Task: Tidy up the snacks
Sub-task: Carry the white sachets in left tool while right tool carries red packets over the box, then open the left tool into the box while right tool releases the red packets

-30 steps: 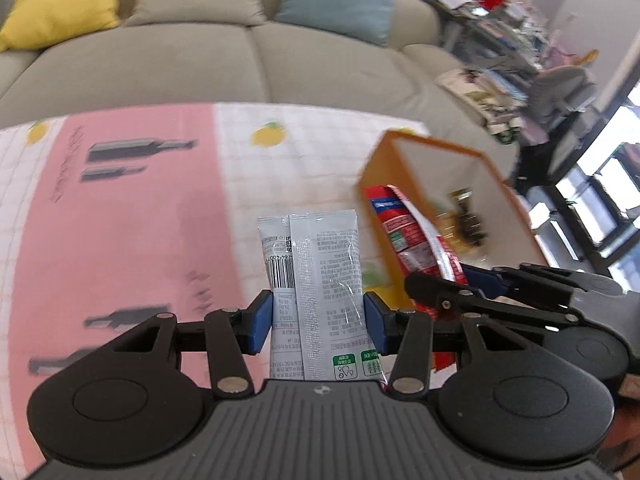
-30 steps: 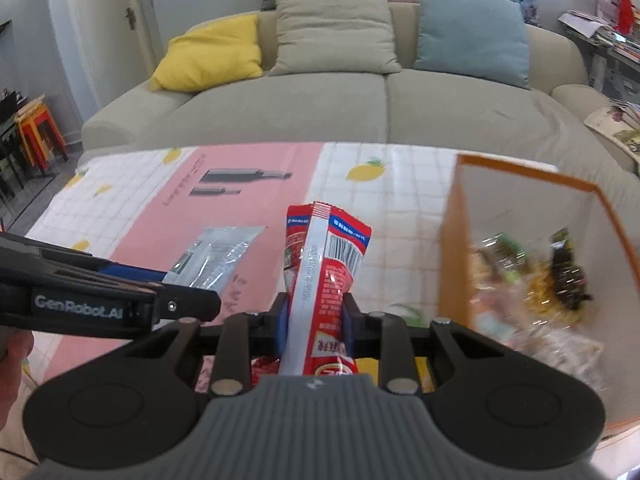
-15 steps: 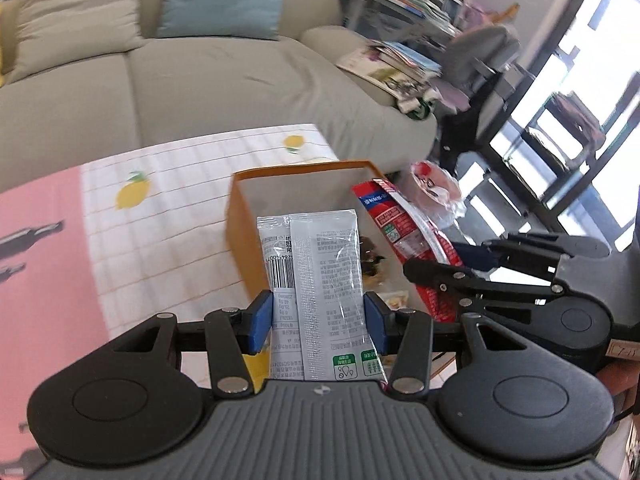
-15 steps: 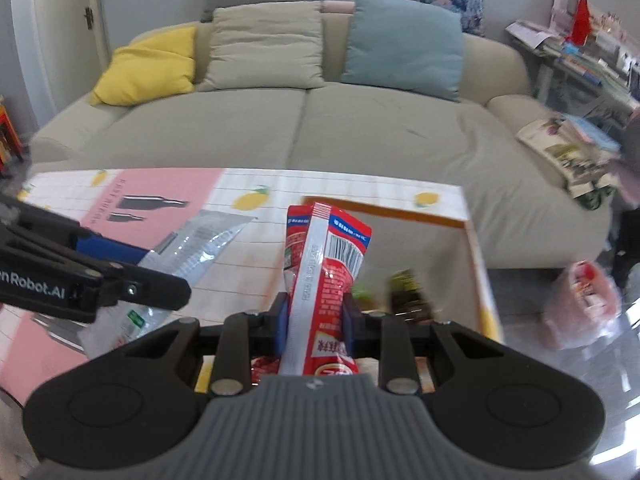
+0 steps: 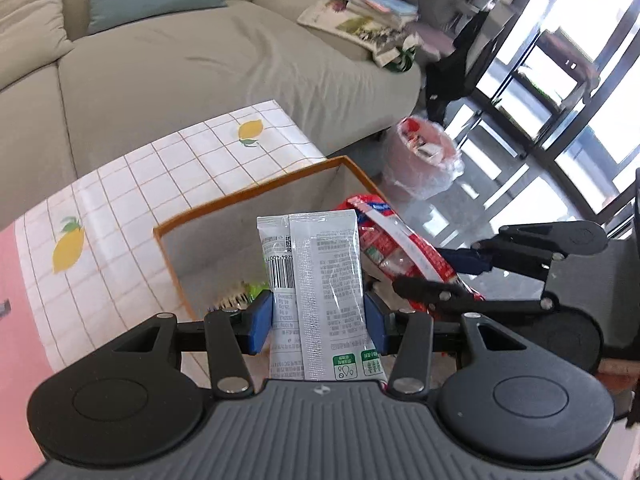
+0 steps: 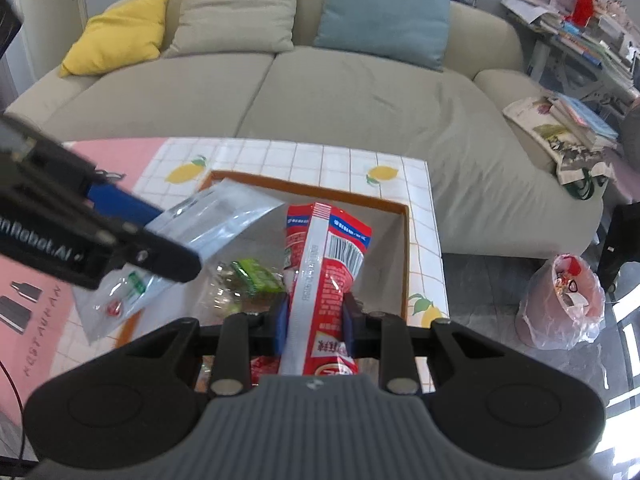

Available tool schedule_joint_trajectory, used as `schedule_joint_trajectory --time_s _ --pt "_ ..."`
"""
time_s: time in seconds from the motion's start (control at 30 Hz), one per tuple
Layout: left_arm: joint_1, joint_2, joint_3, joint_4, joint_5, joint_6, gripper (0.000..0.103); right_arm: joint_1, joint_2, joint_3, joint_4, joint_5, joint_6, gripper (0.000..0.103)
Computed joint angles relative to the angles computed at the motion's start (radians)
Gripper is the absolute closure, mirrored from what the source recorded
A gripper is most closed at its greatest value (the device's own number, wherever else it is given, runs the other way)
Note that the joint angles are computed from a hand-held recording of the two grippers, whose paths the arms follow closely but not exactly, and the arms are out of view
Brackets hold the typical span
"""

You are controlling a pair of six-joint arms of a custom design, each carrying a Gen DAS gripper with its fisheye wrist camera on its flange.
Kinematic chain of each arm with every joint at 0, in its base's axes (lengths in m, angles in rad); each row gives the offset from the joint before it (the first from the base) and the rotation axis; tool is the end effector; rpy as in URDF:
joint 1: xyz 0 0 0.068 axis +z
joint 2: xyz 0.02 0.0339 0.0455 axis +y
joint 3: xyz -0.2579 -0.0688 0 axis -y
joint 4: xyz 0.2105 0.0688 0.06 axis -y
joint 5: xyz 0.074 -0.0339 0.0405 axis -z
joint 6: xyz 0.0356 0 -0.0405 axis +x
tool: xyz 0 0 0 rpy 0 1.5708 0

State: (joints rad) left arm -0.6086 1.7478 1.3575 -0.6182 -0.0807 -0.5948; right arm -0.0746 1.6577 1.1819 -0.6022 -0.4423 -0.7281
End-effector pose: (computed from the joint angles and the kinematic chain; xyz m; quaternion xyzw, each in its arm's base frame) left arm 0.2816 -0.1928 0.2501 -0.0046 0.9600 -0.1250 0.2505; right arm 0.3075 -0.0077 0.2338 -0.3544 0.8789 0.1029 0.3022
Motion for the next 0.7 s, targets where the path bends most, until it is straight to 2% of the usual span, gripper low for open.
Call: schedule_joint_trajectory --time_s 0.2,0.3,0.5,0.7 --pt "0.052 0.174 0.129 -0.049 0.023 0.087 0.048 0.052 0.151 0.056 0.091 0.059 0.039 0.078" --pt "0.082 0.228 0.157 -0.046 0.043 0.088 0.048 0.069 0.228 0.128 0.054 0.065 0.01 0.078" --pt "0.103 0.302 0.212 -0.043 0.068 0.089 0.048 0.092 0.32 0.192 0.066 0.103 -0.017 0.077" --pt "0.102 0.35 0.236 -0.055 0.077 0.078 0.048 0.115 0.352 0.195 0.084 0.146 -0.046 0.073"
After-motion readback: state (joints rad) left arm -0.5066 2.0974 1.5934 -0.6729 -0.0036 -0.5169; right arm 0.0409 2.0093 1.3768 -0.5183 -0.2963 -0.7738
